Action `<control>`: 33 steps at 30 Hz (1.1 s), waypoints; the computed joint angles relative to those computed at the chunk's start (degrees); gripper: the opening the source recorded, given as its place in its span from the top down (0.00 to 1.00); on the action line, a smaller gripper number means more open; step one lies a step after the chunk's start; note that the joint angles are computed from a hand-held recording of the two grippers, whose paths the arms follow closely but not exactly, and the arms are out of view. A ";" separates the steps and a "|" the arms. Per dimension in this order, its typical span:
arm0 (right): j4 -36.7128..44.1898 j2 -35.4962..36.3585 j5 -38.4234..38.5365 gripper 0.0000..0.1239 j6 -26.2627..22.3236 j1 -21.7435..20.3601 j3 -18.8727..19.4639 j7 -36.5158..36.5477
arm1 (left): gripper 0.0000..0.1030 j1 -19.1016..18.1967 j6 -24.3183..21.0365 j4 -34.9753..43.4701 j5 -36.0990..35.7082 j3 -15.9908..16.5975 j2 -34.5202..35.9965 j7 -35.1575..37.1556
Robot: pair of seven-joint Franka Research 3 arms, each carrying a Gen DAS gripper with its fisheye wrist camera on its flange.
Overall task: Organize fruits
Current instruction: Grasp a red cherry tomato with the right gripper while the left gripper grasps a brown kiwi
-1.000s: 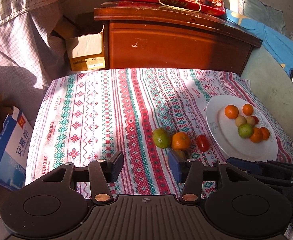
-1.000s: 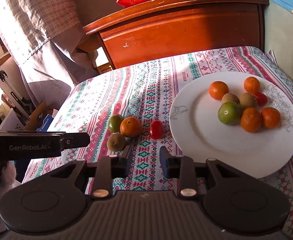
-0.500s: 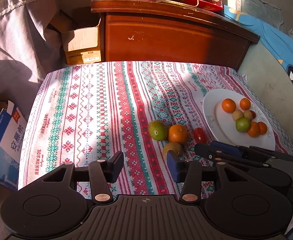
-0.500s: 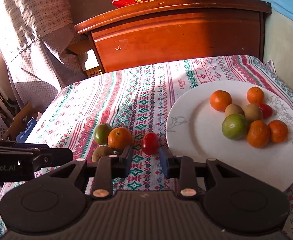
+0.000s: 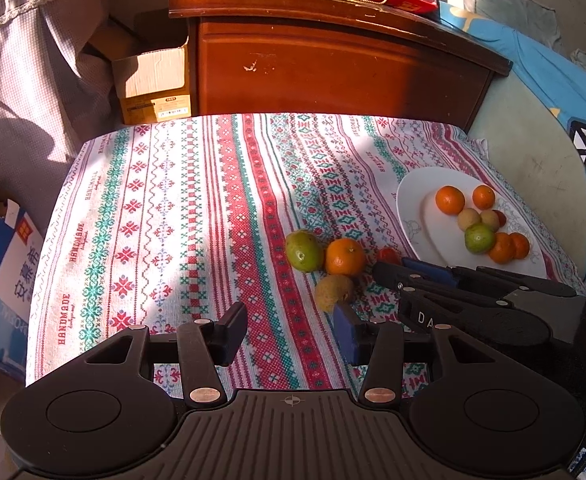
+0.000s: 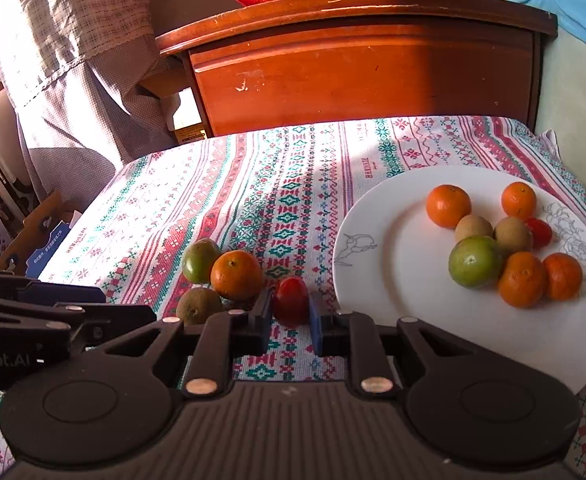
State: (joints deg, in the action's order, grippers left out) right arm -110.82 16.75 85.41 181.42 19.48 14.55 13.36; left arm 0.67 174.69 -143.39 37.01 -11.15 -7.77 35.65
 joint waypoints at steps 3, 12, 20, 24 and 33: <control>-3.60 -2.35 -5.37 0.85 -1.53 0.37 -1.08 5.91 | 0.57 -0.54 -0.07 0.44 -0.07 -0.15 0.37 0.80; -11.93 -8.85 -17.74 0.85 -6.77 -0.22 -3.24 19.56 | 0.58 -0.81 0.44 1.57 2.34 -0.36 2.53 -0.81; -13.75 -11.21 -16.01 0.85 -11.96 -1.12 -5.16 21.39 | 0.63 -1.13 1.25 4.48 11.71 0.31 5.80 -9.78; -13.67 -11.23 -15.04 0.83 -11.97 -0.79 -5.48 19.73 | 0.65 -2.35 0.45 5.85 15.53 1.56 7.23 -13.98; -13.26 -10.88 -14.14 0.82 -11.83 -0.49 -5.64 19.08 | 0.67 -4.74 -1.47 8.55 23.80 3.38 9.08 -20.43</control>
State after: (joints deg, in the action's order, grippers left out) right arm -124.08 5.87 71.27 169.60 18.99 8.91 32.44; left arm -4.07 173.22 -134.84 60.81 -7.77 1.32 15.22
